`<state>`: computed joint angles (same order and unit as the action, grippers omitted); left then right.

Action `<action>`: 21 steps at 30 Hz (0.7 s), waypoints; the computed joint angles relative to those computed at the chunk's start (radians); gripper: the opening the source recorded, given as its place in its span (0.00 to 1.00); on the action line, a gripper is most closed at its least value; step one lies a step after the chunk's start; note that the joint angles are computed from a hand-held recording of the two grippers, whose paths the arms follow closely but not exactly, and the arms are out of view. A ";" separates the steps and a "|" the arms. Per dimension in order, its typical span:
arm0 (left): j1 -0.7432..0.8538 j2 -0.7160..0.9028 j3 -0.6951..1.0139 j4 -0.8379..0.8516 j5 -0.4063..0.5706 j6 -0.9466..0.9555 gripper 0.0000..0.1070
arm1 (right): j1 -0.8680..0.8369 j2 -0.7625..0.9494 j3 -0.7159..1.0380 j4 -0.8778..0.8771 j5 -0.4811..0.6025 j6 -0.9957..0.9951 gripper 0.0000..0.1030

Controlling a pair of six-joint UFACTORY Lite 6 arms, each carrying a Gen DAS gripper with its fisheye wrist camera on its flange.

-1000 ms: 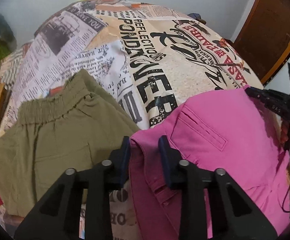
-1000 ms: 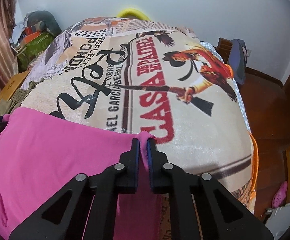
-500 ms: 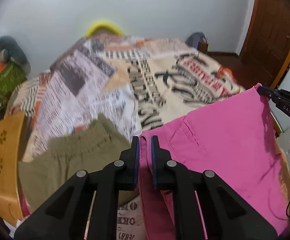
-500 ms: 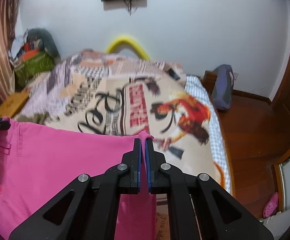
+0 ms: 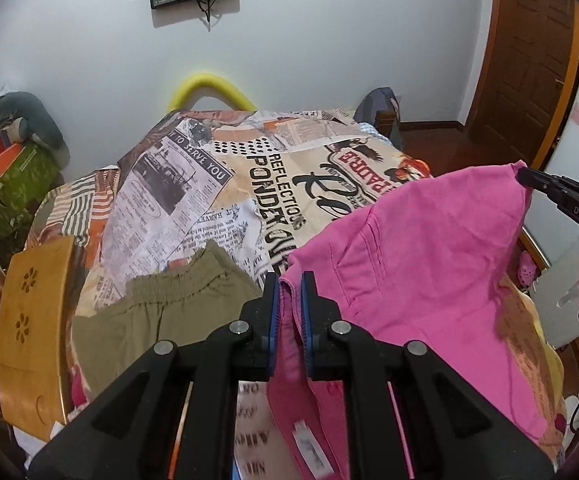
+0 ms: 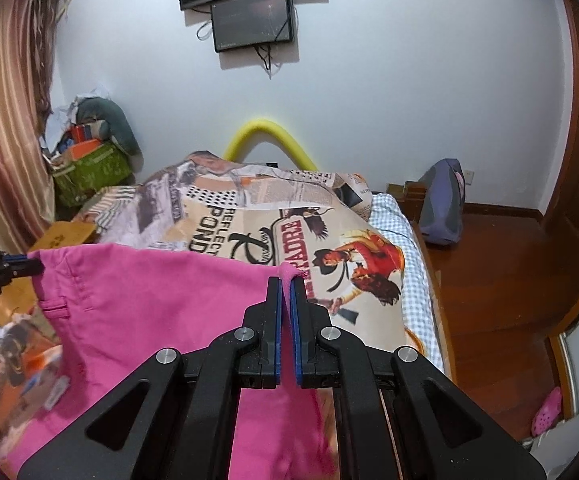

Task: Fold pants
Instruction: 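Fold the held edge over onto the other half and open both grippers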

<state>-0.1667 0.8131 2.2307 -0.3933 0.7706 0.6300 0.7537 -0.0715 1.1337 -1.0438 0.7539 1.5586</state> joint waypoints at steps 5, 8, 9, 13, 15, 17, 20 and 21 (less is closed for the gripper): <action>0.010 -0.274 -0.367 -0.064 -0.102 0.115 0.09 | 0.137 -0.074 -0.028 0.005 0.129 0.039 0.03; 0.018 -0.398 -0.527 -0.096 -0.140 0.176 0.09 | 0.230 -0.109 -0.049 0.004 0.213 0.074 0.03; 0.017 -0.435 -0.577 -0.097 -0.160 0.188 0.09 | 0.244 -0.113 -0.053 0.003 0.226 0.080 0.03; 0.025 -0.583 -0.781 -0.138 -0.219 0.272 0.09 | 0.362 -0.135 -0.099 0.006 0.318 0.164 0.03; 0.034 -0.643 -0.863 -0.172 -0.237 0.321 0.09 | 0.417 -0.147 -0.127 0.012 0.348 0.217 0.03; 0.049 -0.709 -0.955 -0.219 -0.242 0.383 0.08 | 0.475 -0.156 -0.165 0.017 0.375 0.286 0.03; 0.082 -0.798 -1.089 -0.279 -0.240 0.468 0.08 | 0.562 -0.156 -0.222 0.036 0.389 0.401 0.03; 0.094 -0.822 -1.130 -0.299 -0.238 0.497 0.08 | 0.593 -0.149 -0.223 0.044 0.404 0.426 0.03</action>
<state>-0.0727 -0.0085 1.1008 -0.6918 0.5321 1.1266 1.3462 -0.2202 0.9107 -0.9995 1.1575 1.9844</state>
